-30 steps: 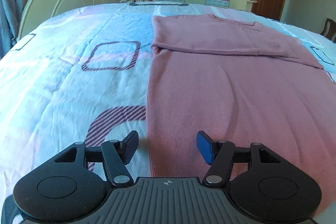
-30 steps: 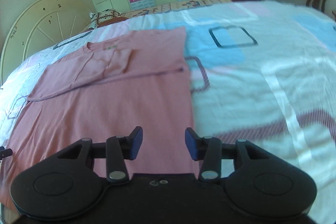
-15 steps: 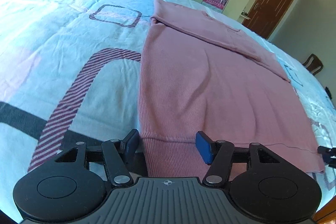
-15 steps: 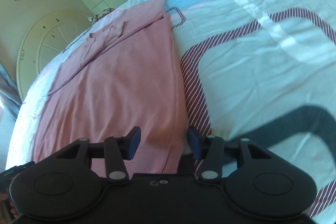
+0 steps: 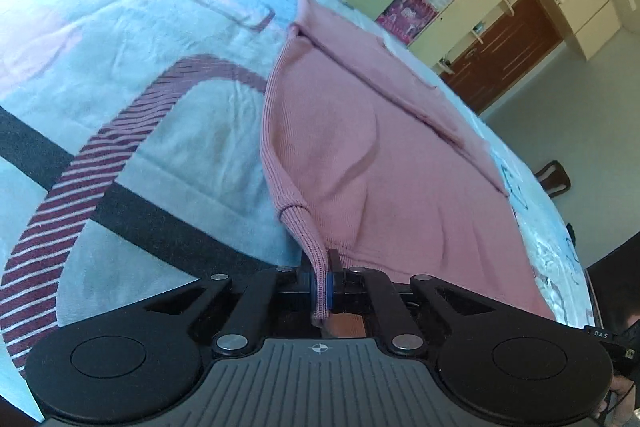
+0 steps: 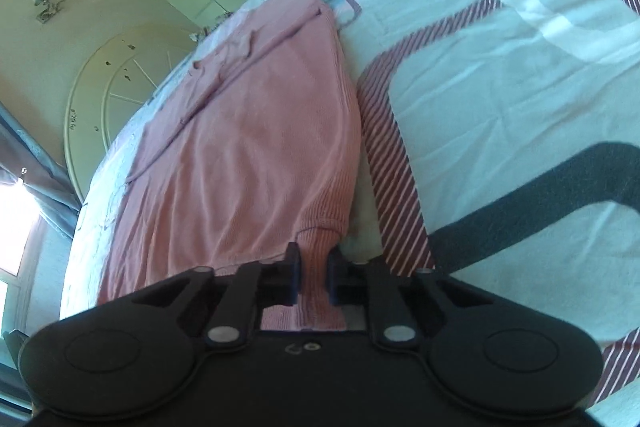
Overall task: Fold small clothes
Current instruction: 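Grasp the hem with both tools and lift it toward the collar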
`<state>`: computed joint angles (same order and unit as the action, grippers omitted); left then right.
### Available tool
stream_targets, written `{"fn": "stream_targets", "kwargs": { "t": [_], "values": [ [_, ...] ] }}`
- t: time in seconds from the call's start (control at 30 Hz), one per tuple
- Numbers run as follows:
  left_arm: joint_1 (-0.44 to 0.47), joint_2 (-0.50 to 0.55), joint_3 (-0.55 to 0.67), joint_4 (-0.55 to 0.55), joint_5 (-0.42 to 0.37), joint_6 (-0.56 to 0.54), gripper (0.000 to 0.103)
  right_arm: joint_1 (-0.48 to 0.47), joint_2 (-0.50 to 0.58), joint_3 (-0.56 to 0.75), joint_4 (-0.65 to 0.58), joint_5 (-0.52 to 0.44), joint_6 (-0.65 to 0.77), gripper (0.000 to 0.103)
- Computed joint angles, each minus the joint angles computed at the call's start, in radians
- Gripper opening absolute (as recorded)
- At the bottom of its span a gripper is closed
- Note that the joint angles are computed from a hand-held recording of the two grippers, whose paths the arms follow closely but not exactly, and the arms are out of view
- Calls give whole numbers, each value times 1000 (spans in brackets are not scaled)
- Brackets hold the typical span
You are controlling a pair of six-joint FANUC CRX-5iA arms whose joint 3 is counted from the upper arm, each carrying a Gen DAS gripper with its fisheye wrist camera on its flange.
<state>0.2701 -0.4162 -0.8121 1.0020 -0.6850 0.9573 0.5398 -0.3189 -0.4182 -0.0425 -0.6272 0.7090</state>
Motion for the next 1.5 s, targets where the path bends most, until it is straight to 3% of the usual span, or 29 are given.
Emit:
{"fn": "stream_targets", "kwargs": {
  "t": [0.1, 0.17, 0.23, 0.3, 0.4, 0.6, 0.73, 0.87, 1.0, 1.13, 1.33, 1.5],
  "values": [
    [-30, -74, -66, 138, 75, -101, 4, 20, -83, -76, 72, 98, -59, 8],
    [-4, -73, -55, 68, 54, -54, 4, 27, -114, -112, 109, 125, -85, 8],
    [21, -43, -25, -58, 17, 24, 4, 10, -94, -100, 61, 90, -30, 8],
    [17, -47, -45, -28, 34, 38, 4, -14, -49, -66, -16, 42, 20, 8],
    [10, -61, -46, -14, 49, 53, 4, -9, -54, -76, -2, 78, -2, 7],
    [-66, -36, -16, 185, 167, -48, 4, -22, -40, -19, 53, 146, 51, 7],
    [-178, 62, 76, 409, 282, -249, 4, -41, 22, 72, 98, 191, 106, 7],
    [-243, 195, 206, 546, 340, -374, 4, -86, 136, 224, 79, 180, 193, 7],
    [-235, 336, 354, 502, 326, -343, 4, -129, 257, 377, 52, 158, 240, 7],
    [-205, 483, 525, 365, 284, -202, 4, -167, 395, 533, 25, 119, 245, 7],
    [-147, 730, 860, 17, 142, 92, 4, -215, 600, 755, -21, 23, 203, 7],
    [-127, 908, 1112, -185, 12, 259, 4, -243, 772, 964, -52, -118, 212, 7]
  ]
}}
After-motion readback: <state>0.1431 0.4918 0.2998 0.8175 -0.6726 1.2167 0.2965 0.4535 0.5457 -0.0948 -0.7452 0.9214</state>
